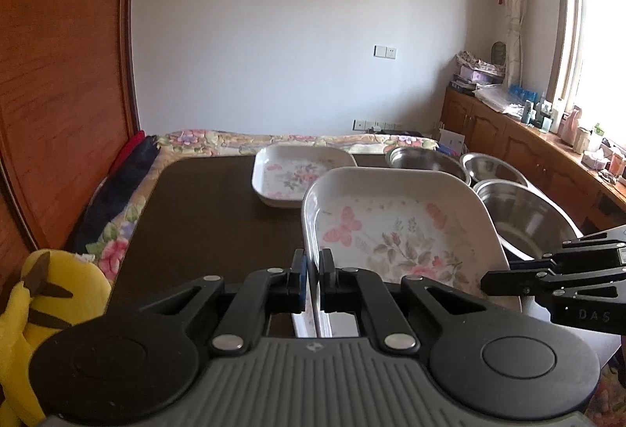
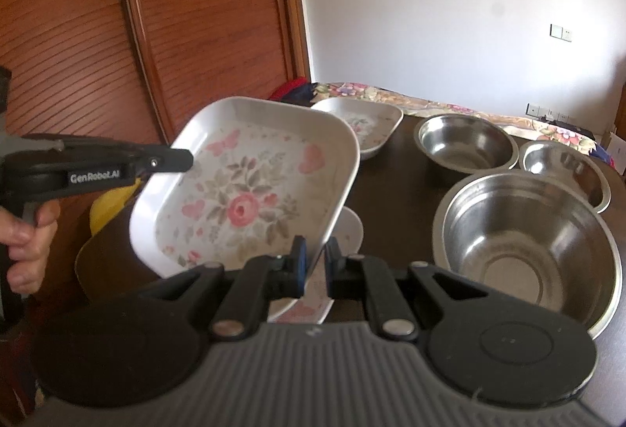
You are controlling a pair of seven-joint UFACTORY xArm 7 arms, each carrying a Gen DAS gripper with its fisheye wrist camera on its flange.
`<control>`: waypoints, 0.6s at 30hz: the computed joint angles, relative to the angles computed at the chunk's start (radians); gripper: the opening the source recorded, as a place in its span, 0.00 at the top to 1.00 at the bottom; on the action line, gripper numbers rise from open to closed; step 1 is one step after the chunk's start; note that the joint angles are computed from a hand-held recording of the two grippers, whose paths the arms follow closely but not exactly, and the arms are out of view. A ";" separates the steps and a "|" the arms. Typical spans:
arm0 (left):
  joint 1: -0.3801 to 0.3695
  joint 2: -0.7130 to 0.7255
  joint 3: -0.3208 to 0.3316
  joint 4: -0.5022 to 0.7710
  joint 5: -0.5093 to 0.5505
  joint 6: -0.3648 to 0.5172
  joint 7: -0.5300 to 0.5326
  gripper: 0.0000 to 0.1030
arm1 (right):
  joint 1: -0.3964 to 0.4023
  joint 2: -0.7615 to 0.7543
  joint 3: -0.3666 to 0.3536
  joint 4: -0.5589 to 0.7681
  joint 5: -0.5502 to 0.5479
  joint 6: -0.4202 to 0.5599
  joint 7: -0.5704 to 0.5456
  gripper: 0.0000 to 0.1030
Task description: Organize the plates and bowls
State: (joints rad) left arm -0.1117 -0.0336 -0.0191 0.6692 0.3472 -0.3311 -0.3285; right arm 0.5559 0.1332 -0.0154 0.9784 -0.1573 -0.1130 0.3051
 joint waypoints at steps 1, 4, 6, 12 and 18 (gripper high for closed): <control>0.000 0.004 0.001 0.001 0.003 0.000 -0.004 0.82 | 0.001 0.001 -0.001 -0.002 -0.001 0.000 0.000 0.89; 0.004 0.018 0.000 0.003 0.016 -0.002 -0.016 0.82 | 0.013 0.000 -0.012 -0.009 -0.007 0.002 0.005 0.89; 0.010 0.029 -0.007 0.003 0.008 -0.006 -0.008 0.82 | 0.014 0.002 -0.012 -0.013 -0.010 0.005 0.008 0.89; 0.024 0.052 -0.028 0.010 -0.004 -0.004 0.002 0.82 | 0.003 0.002 -0.003 -0.013 -0.017 0.021 0.018 0.89; 0.038 0.078 -0.040 0.017 0.001 -0.003 -0.009 0.82 | -0.006 0.002 0.001 0.002 -0.067 0.047 0.060 0.89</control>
